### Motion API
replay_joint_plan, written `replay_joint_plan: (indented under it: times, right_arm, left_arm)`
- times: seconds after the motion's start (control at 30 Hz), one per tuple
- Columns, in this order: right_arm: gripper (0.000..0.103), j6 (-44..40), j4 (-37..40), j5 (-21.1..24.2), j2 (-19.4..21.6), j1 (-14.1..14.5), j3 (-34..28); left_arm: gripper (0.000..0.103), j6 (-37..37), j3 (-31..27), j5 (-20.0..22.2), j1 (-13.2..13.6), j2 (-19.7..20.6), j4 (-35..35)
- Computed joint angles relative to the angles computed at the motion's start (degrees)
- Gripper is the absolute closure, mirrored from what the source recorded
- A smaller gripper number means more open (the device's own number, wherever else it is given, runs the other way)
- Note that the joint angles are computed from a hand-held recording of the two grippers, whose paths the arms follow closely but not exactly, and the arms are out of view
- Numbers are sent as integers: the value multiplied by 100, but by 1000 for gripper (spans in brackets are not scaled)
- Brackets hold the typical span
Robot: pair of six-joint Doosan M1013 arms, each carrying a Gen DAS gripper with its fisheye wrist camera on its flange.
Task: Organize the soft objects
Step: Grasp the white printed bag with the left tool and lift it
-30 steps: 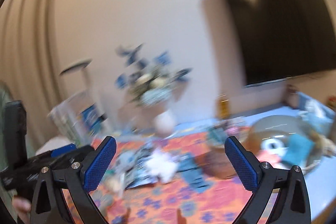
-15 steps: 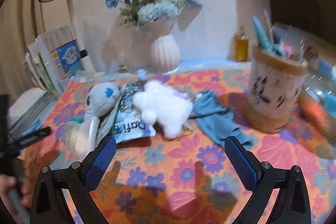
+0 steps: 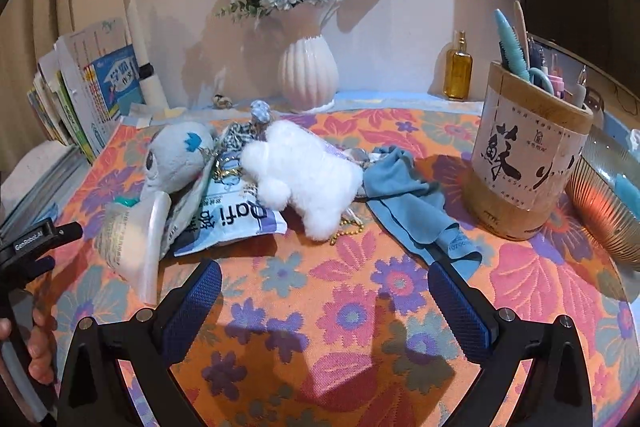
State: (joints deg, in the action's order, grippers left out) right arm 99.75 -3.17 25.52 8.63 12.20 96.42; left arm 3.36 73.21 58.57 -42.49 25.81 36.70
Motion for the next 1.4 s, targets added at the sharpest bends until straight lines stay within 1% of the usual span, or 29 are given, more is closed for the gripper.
replay_joint_plan:
  times: [0.07,0.13,0.23,0.3,0.37,0.4,0.47,0.57,0.67,0.7,0.73,0.83,0.93,0.97,1.0,1.07,1.17,1.2,1.23,1.3,1.33,1.37,1.4]
  right_arm:
    - [0,94,-47,59,16,-3,-22]
    - [0,225,-114,72,18,-11,-23]
    - [0,405,-213,32,7,-18,-2]
    - [0,860,-607,-175,-66,10,103]
    - [0,1577,-1288,-473,-165,55,253]
    - [0,1806,-1528,-578,-201,71,307]
    - [0,2014,-1804,-661,-237,98,360]
    - [0,1613,-1488,-686,-254,87,374]
    - [0,1780,-1594,-742,-273,82,402]
    - [0,1798,-1595,-722,-271,77,395]
    - [0,1791,-1575,-687,-258,77,377]
    - [0,1617,-1414,-599,-225,77,334]
    - [0,1431,-1265,-687,-244,68,363]
    - [0,1330,-1177,-714,-250,62,371]
    - [0,1207,-1075,-730,-250,59,372]
    - [0,907,-825,-725,-238,49,360]
    - [0,519,-516,-719,-216,43,336]
    - [0,434,-449,-718,-212,40,334]
    - [0,316,-349,-715,-207,36,327]
    - [0,210,-253,-732,-206,29,331]
    - [0,131,-174,-749,-207,23,333]
    - [0,58,-98,-777,-212,14,343]
    - [0,50,-87,-791,-216,13,347]
  left_arm:
    - [1,143,-18,57,-31,8,-21]
    - [1,229,-1,28,-44,-3,-9]
    - [1,292,0,50,-52,-3,-41]
    - [1,244,-7,102,-48,3,-29]
    - [1,146,-27,210,-60,16,22]
    - [1,136,-30,234,-63,18,41]
    - [1,133,27,181,-78,-22,79]
    - [1,165,341,-183,-158,-218,248]
    - [1,577,409,-94,-285,-264,339]
    - [1,810,409,-162,-314,-273,268]
    - [1,987,408,-288,-326,-283,174]
    - [1,1715,298,-976,-290,-248,-470]
    - [1,2256,14,-1362,-240,-82,-1046]
    - [1,2386,-74,-1422,-225,-29,-1182]
    - [1,2536,-213,-1452,-194,57,-1360]
    - [1,2642,-463,-1403,-166,222,-1462]
    - [2,2807,-808,-1097,-173,448,-1516]
    - [3,2864,-930,-928,-167,528,-1558]
    - [8,2840,-986,-833,-164,571,-1559]
    - [36,2815,-948,-880,-146,565,-1610]
    - [40,2746,-891,-924,-150,537,-1546]
    - [48,2718,-831,-998,-150,504,-1535]
    - [53,2767,-749,-1117,-144,455,-1576]
